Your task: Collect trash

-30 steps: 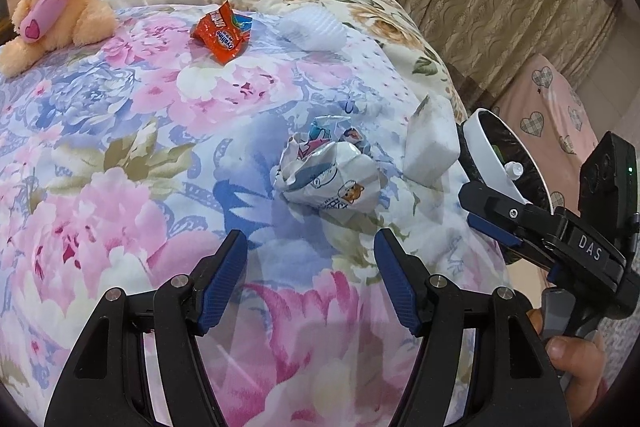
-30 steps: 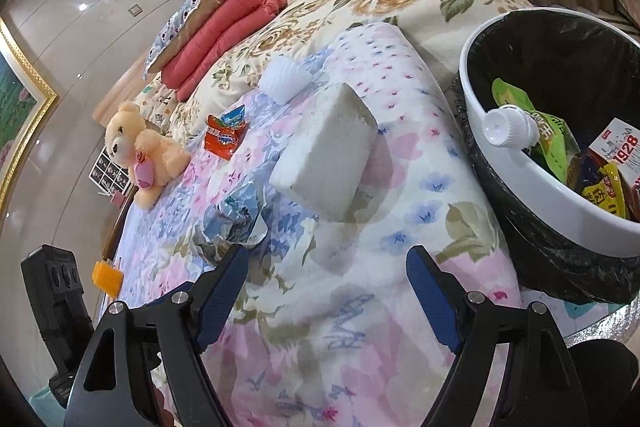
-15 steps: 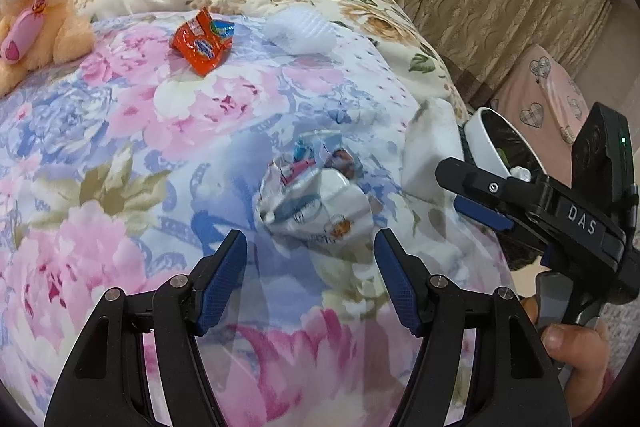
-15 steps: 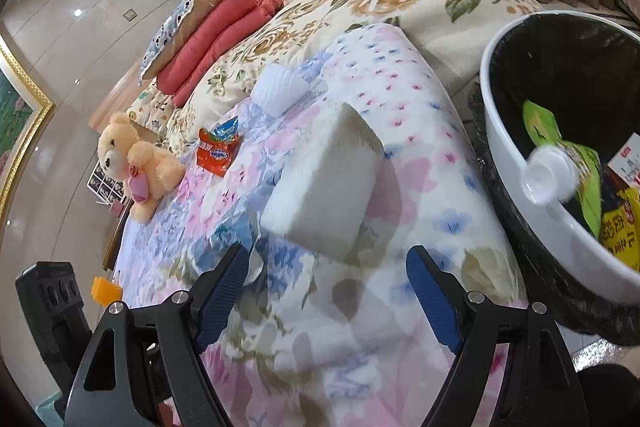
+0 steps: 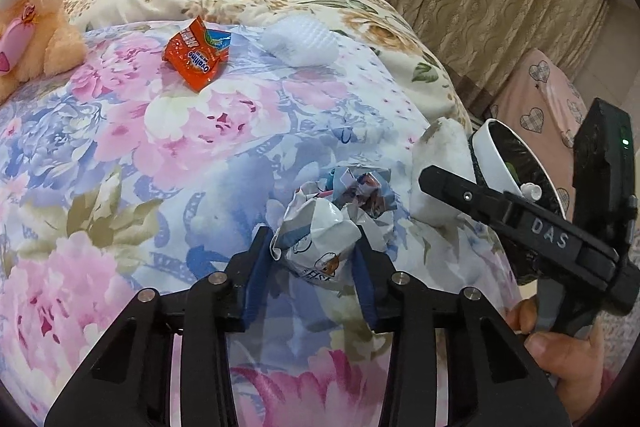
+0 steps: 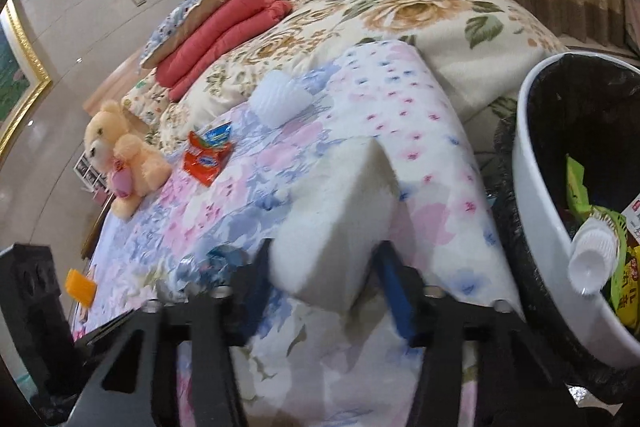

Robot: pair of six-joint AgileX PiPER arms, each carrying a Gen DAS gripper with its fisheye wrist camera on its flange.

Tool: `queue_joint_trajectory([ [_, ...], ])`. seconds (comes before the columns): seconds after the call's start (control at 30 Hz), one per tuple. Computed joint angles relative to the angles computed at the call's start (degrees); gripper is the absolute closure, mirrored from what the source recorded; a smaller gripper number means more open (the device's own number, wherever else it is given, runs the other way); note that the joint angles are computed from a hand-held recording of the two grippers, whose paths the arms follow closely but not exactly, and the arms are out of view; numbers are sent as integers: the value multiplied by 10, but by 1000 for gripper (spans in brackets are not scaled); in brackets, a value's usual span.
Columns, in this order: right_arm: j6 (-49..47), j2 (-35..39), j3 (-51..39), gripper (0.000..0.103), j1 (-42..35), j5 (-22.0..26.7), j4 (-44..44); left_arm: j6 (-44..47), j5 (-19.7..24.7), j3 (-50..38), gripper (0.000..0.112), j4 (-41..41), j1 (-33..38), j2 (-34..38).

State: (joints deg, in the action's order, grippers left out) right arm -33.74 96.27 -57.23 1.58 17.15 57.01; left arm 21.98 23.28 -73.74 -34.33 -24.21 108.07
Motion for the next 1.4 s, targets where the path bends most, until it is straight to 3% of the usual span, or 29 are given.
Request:
queue_joint_trajectory([
  [0.17,-44,-36,35,67,-8,8,39,2,-6,16,77,-3,-1,-15],
  [0.93,-92,-195,169,67,-68,72,84,-30,-13,52,78,18,-57,-74],
  [1.4,-124,-247,205,67,-157,114,93,-78,-9,33,77,65,-106,-74],
])
